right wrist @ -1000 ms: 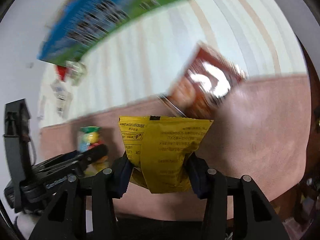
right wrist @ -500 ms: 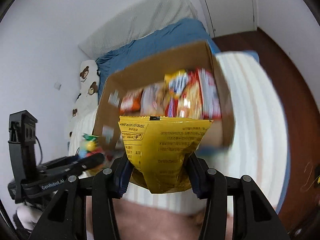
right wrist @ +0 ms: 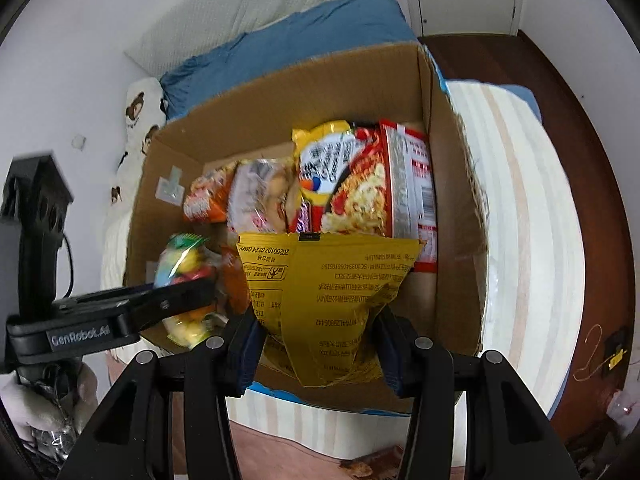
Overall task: Organize snacks
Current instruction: 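Carry both packets into the box and open both tools, then lift both tools away from the box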
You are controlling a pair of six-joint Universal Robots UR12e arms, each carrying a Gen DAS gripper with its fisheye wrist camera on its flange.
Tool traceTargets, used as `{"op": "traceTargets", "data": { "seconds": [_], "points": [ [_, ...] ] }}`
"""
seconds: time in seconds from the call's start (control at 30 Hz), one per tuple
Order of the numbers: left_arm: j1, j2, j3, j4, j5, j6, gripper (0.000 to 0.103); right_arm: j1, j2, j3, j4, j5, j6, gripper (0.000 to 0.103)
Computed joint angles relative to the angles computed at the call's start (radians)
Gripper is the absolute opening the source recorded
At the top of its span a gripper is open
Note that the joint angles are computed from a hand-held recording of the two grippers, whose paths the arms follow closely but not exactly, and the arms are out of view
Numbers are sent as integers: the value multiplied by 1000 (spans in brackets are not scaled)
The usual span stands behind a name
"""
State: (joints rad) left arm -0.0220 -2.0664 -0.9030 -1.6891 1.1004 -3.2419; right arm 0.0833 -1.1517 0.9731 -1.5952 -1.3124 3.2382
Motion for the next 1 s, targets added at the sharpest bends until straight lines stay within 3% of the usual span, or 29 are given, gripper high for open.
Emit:
{"op": "traceTargets", "data": {
  "seconds": [0.23,0.27,0.3,0.33,0.37,0.4,0.47,0.73,1.0],
  "points": [
    [-24,-59,70,-87,-45,20,45,-10,17,-23,76,1,-38,54],
    [-26,-64,78,-102,-47,26,46,-11,21,-29,92,-3,-42,62],
    [-31,-68,86,-109,-28,34,48,-12,22,-32,100,-7,-51,82],
    [-38,-69,92,-102,7,45,50,-10,23,-34,106,-22,-58,92],
    [-41,-67,88,-87,23,45,56,-12,19,-29,101,-20,-60,95],
    [-43,-64,86,-74,41,44,73,-12,19,-30,107,-23,-62,95],
    [-42,-59,83,-59,50,39,91,-10,17,-29,107,-42,-59,95],
    [-50,-33,69,5,119,29,92,-7,-1,-11,89,-65,-42,96],
    [-56,79,-89,227,256,21,92,12,-67,72,-39,-132,-1,96]
  ]
}}
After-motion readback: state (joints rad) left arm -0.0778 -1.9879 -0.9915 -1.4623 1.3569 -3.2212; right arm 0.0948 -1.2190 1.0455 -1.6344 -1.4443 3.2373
